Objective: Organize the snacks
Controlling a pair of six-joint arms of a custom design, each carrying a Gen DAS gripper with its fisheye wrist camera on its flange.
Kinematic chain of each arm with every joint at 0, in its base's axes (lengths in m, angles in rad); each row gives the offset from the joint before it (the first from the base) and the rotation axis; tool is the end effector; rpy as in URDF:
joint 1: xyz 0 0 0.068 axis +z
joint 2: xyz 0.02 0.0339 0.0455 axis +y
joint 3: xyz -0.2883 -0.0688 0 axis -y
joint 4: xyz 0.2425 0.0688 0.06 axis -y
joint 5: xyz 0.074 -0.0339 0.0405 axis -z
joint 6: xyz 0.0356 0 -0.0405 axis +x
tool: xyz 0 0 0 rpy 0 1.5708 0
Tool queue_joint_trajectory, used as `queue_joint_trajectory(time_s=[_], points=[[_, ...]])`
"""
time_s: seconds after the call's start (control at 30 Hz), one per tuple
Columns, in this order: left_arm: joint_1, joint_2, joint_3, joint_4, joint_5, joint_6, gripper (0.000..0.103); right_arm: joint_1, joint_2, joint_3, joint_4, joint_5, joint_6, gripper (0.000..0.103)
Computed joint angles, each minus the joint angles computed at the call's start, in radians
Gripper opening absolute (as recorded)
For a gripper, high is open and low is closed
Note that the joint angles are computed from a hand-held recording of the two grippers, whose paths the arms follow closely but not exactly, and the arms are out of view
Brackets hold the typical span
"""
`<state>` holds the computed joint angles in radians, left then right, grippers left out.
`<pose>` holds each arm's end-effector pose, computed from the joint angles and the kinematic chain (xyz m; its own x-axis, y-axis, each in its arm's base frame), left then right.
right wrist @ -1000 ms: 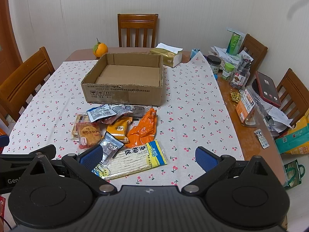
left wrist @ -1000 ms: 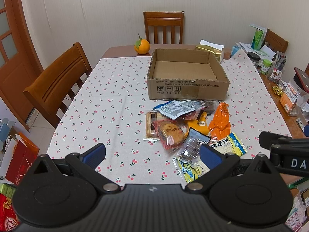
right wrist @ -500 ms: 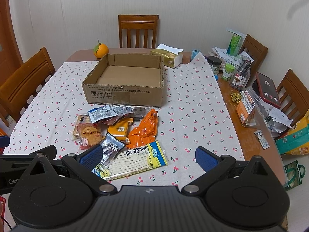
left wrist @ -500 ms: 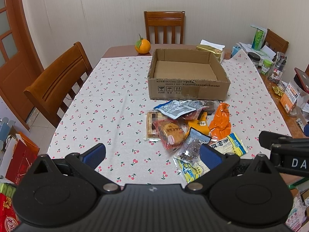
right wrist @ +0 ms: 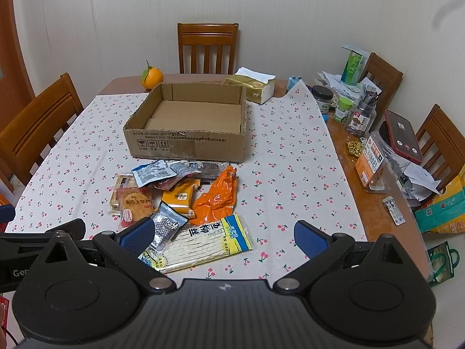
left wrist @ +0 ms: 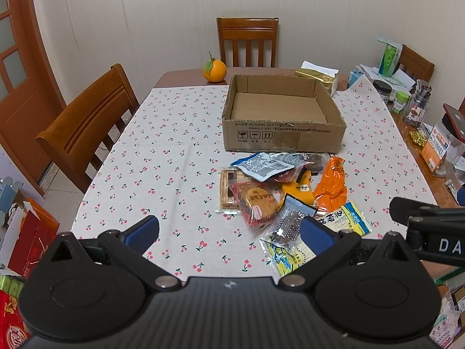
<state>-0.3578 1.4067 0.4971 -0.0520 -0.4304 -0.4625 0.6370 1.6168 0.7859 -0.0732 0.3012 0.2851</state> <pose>0.2207 -0.0666 0.1562 -0.7297 -0.1601 -0.6648 -0.2580 0.9648 0.0509 0.2538 0.1746 0.1780 -0.7245 -0.2020 -0.6590 -0.2259 0.9729 -0.0498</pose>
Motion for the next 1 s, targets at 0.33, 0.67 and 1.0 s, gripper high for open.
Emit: queue_joint_trajectory(time_s=[0.33,0.67,1.0], points=[[0.001,-0.001,0.003,-0.005,0.0,-0.001,0.102,-0.002,0.008,0.005,0.001,-0.001,-0.001,0.103],[0.0,0.005,0.009,-0.009,0.001,-0.007,0.102,-0.004,0.011,0.007,0.004,-0.004,-0.004,0.103],[-0.017,-0.003,0.022,-0.038,-0.01,-0.029,0.102,-0.015,0.011,0.008,0.015,-0.027,-0.02,0.103]])
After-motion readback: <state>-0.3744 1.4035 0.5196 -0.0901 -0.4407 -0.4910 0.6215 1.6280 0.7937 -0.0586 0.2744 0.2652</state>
